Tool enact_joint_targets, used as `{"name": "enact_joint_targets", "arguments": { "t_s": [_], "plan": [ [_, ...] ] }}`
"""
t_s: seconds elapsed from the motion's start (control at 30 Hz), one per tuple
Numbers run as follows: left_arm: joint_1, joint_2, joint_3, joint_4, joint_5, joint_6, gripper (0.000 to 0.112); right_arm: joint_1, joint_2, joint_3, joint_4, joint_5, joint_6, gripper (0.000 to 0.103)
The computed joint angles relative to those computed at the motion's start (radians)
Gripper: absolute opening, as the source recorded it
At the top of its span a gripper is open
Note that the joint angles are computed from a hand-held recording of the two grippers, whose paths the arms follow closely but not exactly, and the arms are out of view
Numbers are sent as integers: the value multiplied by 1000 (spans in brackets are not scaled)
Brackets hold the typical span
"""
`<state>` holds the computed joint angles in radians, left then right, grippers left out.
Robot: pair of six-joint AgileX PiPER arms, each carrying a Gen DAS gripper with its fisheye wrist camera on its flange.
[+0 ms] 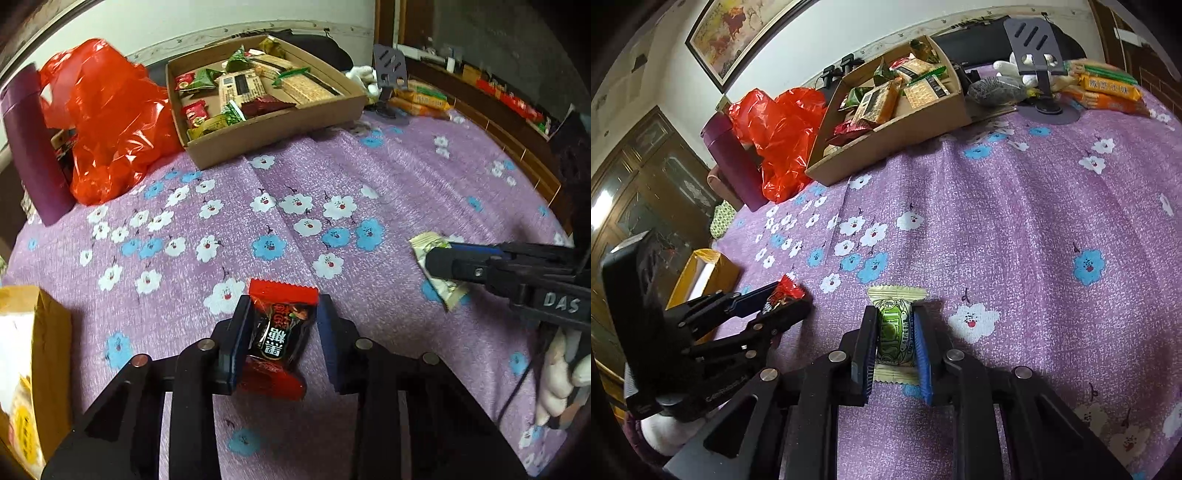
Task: Organize snacks
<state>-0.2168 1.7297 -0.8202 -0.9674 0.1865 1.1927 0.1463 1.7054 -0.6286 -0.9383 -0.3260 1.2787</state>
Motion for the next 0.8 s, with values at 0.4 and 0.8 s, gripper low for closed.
{"name": "enact_joint_targets", "arguments": {
  "t_s": [0.4,0.8],
  "plan": [
    [311,-329,214,-291,328,231,31,63,-46,33,311,36,-312,19],
    [752,-430,287,-195,659,284,32,145,-44,38,730,83,-694,19]
  ]
}}
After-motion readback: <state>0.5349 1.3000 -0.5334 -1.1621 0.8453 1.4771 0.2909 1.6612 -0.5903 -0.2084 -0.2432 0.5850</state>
